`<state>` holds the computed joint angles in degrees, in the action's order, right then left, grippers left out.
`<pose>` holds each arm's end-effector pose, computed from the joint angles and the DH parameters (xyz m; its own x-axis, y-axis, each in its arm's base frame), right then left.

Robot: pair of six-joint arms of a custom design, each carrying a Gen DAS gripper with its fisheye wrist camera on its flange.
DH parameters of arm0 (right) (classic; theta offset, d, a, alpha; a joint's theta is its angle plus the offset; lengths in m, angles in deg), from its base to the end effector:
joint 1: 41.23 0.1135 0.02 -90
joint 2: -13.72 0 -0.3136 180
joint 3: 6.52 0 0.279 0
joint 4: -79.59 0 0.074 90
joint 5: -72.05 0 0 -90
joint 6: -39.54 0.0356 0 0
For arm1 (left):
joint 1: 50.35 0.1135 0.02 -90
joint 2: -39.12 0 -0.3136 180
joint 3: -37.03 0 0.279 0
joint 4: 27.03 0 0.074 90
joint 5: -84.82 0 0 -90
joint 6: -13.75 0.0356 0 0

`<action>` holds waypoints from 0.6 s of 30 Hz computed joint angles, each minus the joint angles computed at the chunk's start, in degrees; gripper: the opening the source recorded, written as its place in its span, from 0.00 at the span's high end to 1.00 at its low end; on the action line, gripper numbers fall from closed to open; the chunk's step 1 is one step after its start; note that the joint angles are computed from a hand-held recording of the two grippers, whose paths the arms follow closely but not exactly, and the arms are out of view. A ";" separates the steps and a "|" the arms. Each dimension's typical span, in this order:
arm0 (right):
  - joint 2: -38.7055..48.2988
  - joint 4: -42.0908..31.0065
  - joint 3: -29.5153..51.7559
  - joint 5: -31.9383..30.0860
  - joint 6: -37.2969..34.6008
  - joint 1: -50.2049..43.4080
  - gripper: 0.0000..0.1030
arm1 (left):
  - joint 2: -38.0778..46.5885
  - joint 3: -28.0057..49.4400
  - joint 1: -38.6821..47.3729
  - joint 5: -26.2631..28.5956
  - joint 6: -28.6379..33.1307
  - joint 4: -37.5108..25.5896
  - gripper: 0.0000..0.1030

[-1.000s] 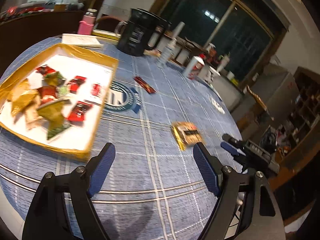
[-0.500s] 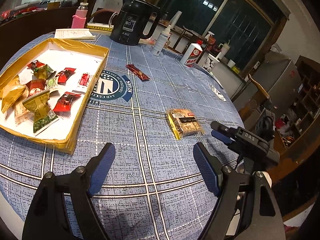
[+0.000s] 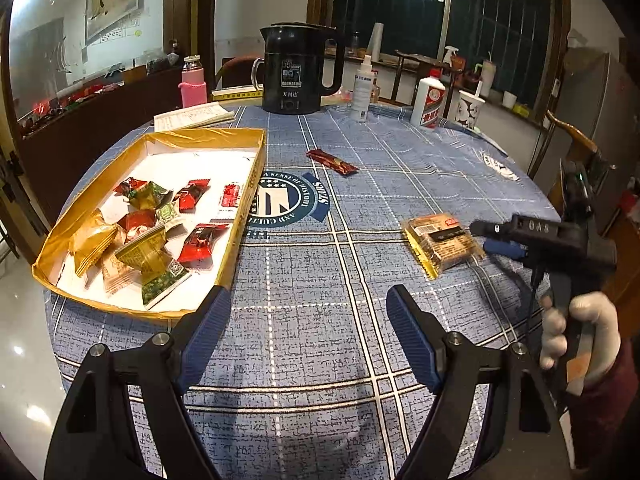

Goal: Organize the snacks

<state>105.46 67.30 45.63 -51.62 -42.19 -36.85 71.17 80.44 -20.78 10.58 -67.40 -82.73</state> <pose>0.3061 0.0432 0.1676 -0.8345 0.0561 -0.5482 -0.2878 0.8040 0.5204 0.0962 0.0435 0.2592 -0.6477 -0.1973 -0.7359 -0.2088 0.9749 -0.0775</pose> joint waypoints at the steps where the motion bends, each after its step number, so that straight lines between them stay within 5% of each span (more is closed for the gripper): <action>1: 0.34 -0.57 1.04 0.97 -0.44 0.71 0.47 | 0.07 -0.14 -0.42 -0.81 -0.17 0.27 0.22; 6: 3.39 -3.69 5.80 5.98 -2.56 5.30 0.47 | -0.13 -1.07 -5.82 -9.59 -2.48 2.09 0.22; 18: 2.90 -2.41 4.81 11.93 -4.46 16.24 0.48 | 1.38 -2.42 -8.70 -16.41 -3.42 3.81 0.22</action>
<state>108.37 64.90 50.44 -39.70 -46.65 -20.62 72.56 78.03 -29.48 -5.83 -70.82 -78.91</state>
